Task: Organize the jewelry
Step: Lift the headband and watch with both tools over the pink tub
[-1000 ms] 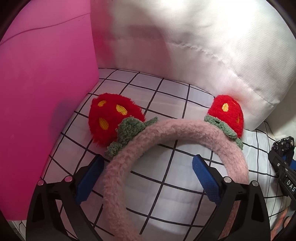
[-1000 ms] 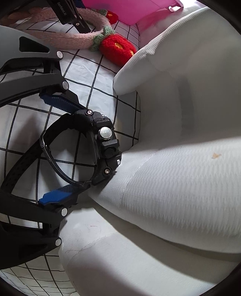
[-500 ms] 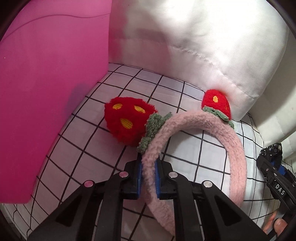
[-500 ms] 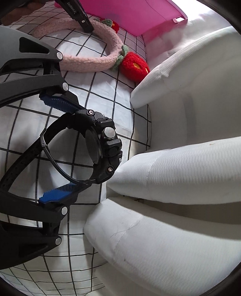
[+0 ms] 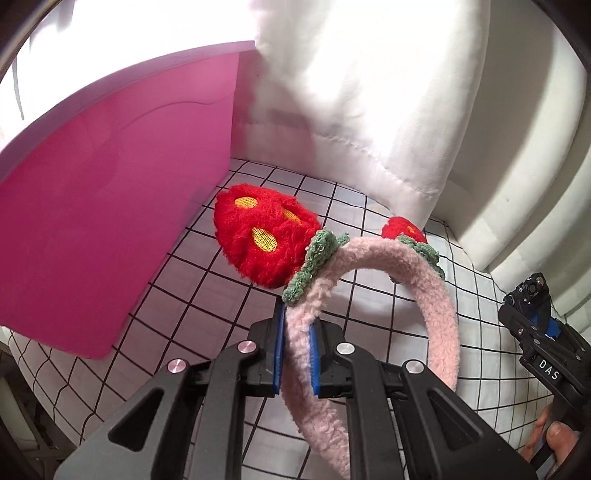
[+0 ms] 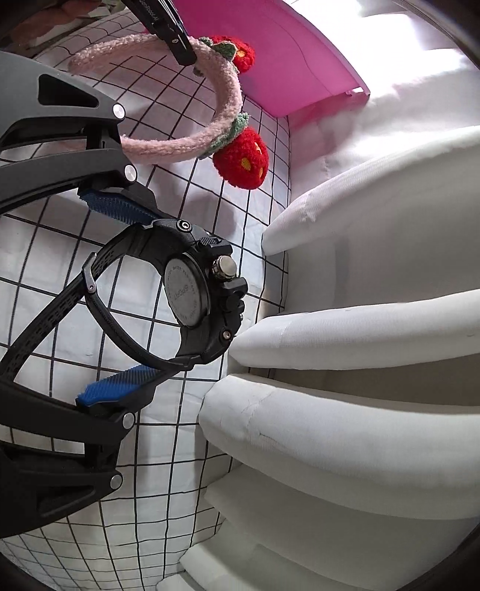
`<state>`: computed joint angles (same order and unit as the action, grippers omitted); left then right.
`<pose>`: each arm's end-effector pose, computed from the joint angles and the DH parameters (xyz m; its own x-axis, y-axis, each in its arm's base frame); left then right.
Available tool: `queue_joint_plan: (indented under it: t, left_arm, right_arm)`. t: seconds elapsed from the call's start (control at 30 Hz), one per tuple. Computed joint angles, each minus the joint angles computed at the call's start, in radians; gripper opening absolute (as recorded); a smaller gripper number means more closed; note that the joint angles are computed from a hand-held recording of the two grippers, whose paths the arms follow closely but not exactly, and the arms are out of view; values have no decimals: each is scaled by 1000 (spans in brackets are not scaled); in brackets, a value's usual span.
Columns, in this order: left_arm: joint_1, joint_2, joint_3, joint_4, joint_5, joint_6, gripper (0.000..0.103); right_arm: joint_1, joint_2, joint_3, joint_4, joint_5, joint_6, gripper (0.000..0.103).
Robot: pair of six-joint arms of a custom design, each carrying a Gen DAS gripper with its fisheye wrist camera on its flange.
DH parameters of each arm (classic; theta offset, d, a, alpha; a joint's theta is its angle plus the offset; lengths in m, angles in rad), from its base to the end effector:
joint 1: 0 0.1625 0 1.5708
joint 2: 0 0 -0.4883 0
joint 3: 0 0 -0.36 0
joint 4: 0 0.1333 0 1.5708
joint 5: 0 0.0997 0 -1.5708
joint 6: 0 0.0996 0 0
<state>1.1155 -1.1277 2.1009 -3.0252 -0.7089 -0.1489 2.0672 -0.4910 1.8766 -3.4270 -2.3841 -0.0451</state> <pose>-0.0456 -0.5681 0.2947 -0.7888 -0.1471 -0.5968 0.2758 0.7830 -0.5575 0.3473 -0.5133 0.0231 -0.7412 -0.0729 0.6674 -0.4584 0.7812 -0.4238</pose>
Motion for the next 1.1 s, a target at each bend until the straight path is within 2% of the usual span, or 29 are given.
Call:
queue_joint_plan:
  t: [0.1, 0.3, 0.57, 0.73, 0.9, 1.1]
  left_arm:
    - [-27, -46, 21, 46, -1, -38, 11]
    - [-88, -126, 54, 70, 19, -59, 11]
    - [-187, -221, 69, 91, 97, -73, 11]
    - [-221, -271, 51, 94, 176, -67, 11]
    - [-232, -323, 24, 104, 242, -50, 11]
    - [-210, -359, -26, 95, 314, 11, 11]
  right_arm:
    - [19, -49, 31, 14, 1, -5, 68]
    - [81, -76, 30, 30, -12, -15, 68]
    - [155, -99, 10, 14, -1, -69, 68]
    - [197, -83, -63, 52, 30, -120, 68]
    - [225, -49, -159, 88, 92, -172, 68]
    - [250, 21, -309, 152, 182, -221, 68]
